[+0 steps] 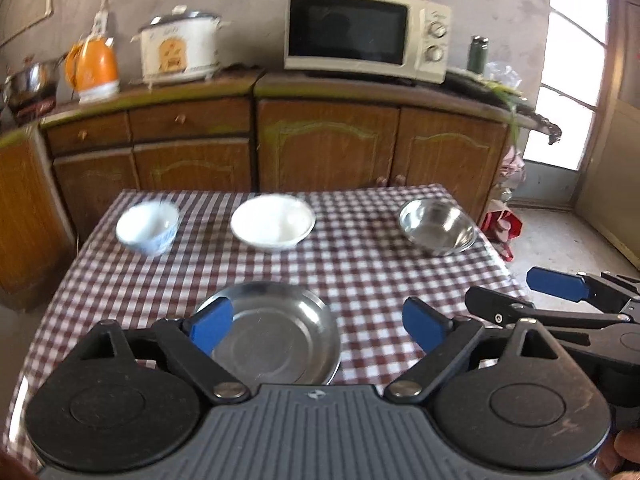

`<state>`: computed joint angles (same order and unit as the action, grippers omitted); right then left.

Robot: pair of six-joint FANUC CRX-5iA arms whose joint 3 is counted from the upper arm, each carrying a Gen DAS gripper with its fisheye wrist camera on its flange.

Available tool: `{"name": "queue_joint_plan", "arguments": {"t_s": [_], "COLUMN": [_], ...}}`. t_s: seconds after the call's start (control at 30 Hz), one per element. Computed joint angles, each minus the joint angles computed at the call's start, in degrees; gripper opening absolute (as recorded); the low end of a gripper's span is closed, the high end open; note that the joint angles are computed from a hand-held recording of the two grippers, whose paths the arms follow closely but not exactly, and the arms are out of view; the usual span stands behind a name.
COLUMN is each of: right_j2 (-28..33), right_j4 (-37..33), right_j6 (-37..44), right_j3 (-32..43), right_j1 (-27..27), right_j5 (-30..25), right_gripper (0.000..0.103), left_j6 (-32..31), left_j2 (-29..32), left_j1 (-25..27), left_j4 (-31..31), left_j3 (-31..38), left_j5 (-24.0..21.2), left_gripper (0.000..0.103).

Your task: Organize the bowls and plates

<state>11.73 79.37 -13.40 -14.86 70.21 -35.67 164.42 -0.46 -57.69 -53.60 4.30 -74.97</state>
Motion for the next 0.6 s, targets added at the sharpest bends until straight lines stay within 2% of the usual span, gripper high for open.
{"name": "queue_joint_plan", "arguments": {"t_s": [0.27, 0.6], "right_j2": [-3.73, -6.12], "right_j4": [0.50, -2.04], "right_j6": [1.97, 6.09], "right_j3": [-1.61, 0.52], "right_j1": [-1.41, -4.77], "right_j5": [-2.98, -5.41], "right_gripper": [0.079, 0.081], "left_j6": [-4.09, -8.41], "left_j2": [3.75, 6.71], "left_j1": [-0.21, 2.96], "left_j4": [-2.76, -1.62], "left_j3": [6.87, 13.42], "left_j5": [0.98, 4.24], "left_gripper": [0.100, 0.101]}}
